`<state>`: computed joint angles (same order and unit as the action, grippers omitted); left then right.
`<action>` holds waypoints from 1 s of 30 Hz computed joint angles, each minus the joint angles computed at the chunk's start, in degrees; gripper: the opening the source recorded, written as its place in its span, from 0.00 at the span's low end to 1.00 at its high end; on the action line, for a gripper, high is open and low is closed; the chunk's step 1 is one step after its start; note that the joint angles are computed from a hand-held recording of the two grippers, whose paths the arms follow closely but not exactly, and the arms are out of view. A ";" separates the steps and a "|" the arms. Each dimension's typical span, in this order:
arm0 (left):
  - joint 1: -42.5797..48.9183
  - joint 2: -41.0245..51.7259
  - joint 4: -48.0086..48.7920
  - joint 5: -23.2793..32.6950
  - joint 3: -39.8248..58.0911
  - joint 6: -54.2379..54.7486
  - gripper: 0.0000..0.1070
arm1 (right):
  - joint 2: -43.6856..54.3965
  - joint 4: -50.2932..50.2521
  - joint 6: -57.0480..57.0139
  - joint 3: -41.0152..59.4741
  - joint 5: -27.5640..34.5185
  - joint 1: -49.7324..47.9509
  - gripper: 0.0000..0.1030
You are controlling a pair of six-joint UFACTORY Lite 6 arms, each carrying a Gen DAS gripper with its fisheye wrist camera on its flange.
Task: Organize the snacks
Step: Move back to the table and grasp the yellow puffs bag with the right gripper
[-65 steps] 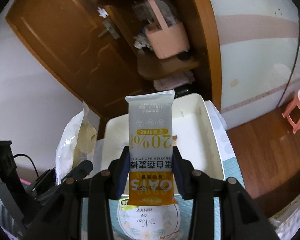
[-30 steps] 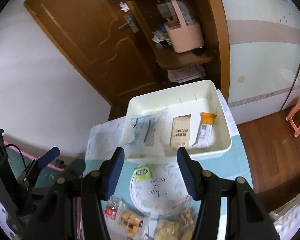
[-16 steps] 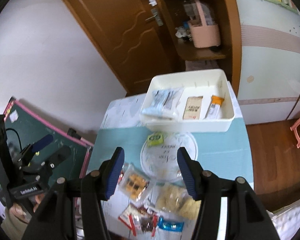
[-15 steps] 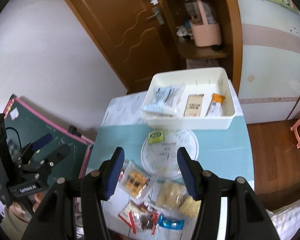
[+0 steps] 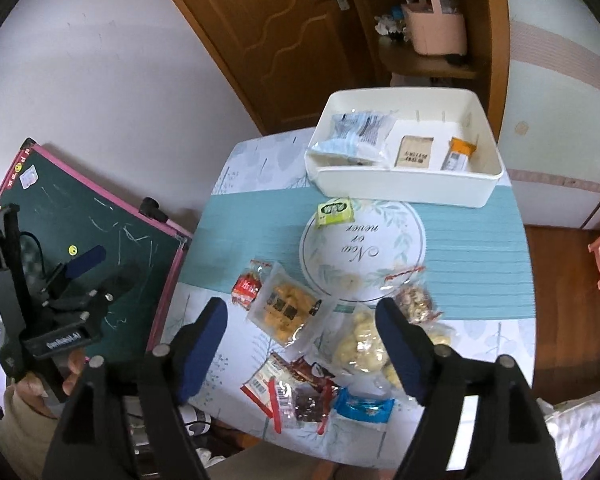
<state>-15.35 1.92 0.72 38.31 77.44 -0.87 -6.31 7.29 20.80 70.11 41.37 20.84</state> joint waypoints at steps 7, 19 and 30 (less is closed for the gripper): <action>4.88 6.41 -7.42 -2.61 -3.35 14.54 0.96 | 11.79 -3.11 7.64 4.83 -3.12 4.50 0.91; 8.52 26.18 -15.58 -3.47 4.99 32.48 0.96 | 38.54 3.74 11.77 17.12 -6.18 5.38 0.97; 11.51 42.63 -19.27 2.11 20.29 36.18 0.96 | 55.17 3.82 15.37 30.19 -2.95 6.14 1.00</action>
<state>-3.84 44.56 -18.55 40.42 97.73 35.31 48.86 11.11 36.17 100.30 38.42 26.98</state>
